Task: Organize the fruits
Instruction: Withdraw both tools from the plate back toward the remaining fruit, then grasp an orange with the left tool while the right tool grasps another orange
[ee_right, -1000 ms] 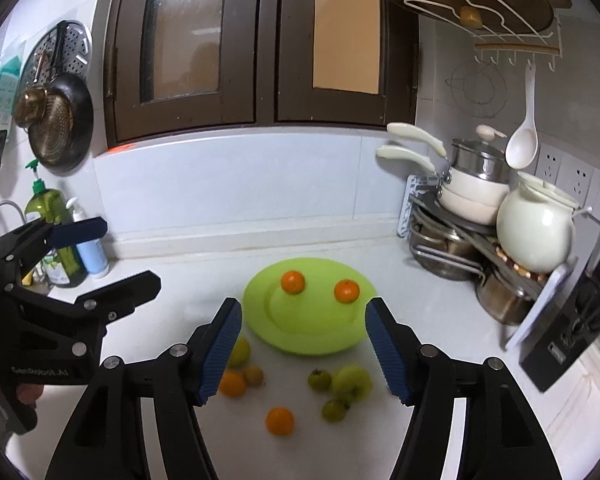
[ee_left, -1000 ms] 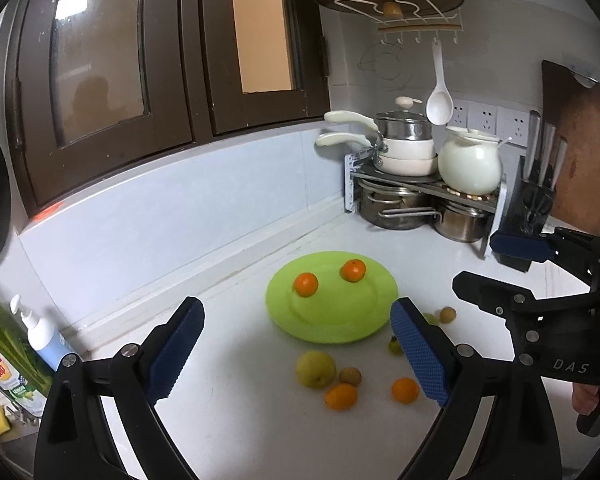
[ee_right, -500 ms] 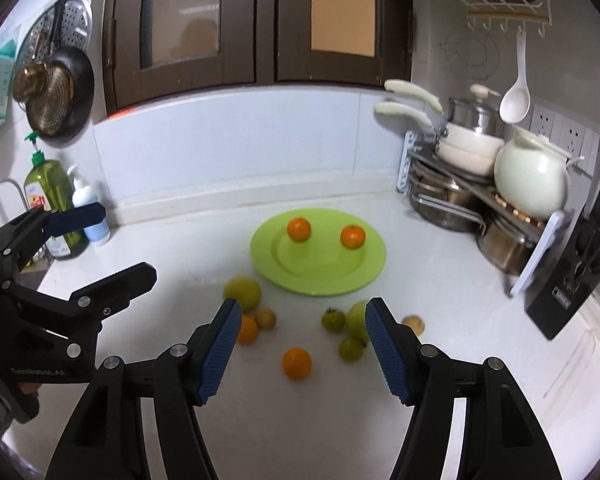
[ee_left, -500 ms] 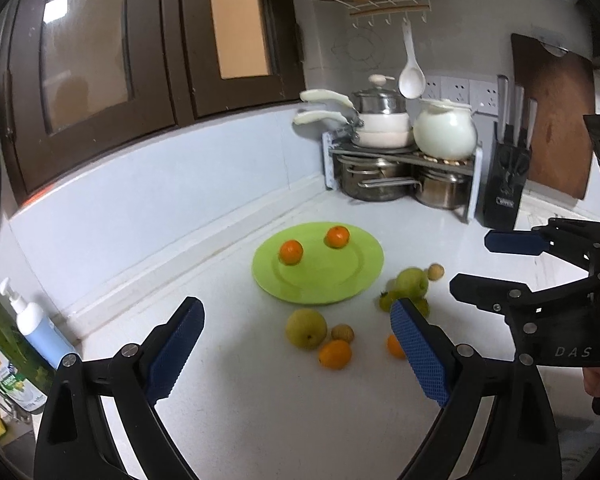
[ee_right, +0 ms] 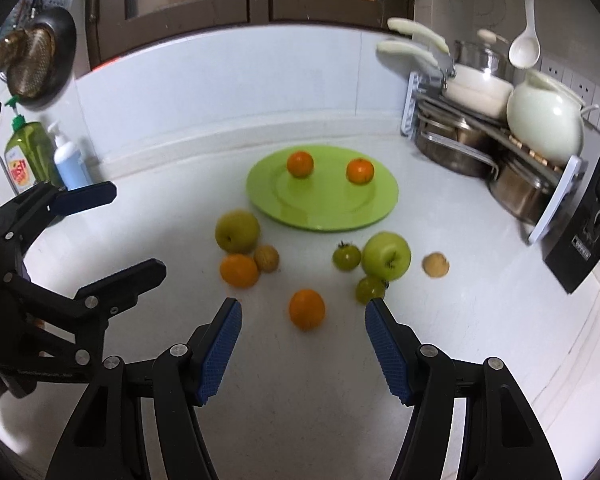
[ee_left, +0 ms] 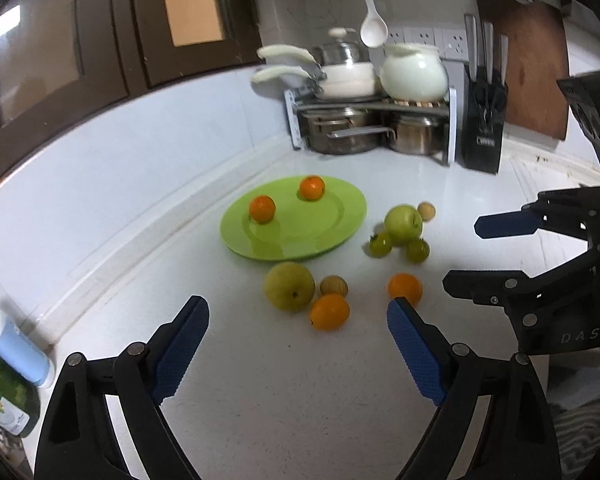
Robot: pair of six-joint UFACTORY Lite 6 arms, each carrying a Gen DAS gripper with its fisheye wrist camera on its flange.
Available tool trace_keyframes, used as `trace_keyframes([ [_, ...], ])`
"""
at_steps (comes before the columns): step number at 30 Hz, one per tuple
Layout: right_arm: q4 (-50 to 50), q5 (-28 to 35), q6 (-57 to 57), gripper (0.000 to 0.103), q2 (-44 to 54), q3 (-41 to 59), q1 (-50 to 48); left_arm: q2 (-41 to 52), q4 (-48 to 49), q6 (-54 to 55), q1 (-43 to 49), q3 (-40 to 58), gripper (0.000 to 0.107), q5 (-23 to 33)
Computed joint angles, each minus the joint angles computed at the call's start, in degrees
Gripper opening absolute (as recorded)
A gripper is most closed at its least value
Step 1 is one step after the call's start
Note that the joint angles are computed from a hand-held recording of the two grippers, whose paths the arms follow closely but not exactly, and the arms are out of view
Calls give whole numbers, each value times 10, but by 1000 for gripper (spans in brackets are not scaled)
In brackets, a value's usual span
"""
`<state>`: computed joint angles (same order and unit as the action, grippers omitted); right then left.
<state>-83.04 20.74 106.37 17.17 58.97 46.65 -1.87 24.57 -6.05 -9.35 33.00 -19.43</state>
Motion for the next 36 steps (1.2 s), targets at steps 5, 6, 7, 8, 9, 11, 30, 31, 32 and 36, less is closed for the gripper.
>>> trace_keyframes([
  [5,7,-7,-8,65,38,22,-8,75,40,-18,9,34,83,-20],
  [6,8,-11,-9,65,44,25,-10,90,53,-29,11,43,83,-23],
  [7,8,-16,-9,64,52,30,-13,108,67,-41,11,55,82,-22],
  [8,6,-19,-8,64,59,34,-16,117,72,-46,11,63,80,-21],
  [9,0,-22,-3,64,66,37,-18,128,79,-51,10,72,79,-20],
  [11,-13,-29,7,63,77,44,-22,145,90,-59,9,86,75,-20],
  [30,-72,-116,49,47,169,114,-83,282,168,-184,-23,210,50,34],
  [31,-69,-121,45,47,173,117,-86,287,168,-184,-25,216,50,39],
  [32,-60,-130,37,47,178,123,-90,291,159,-176,-28,220,49,42],
  [36,-8,-142,-16,44,193,139,-97,304,149,-167,-32,235,47,47],
])
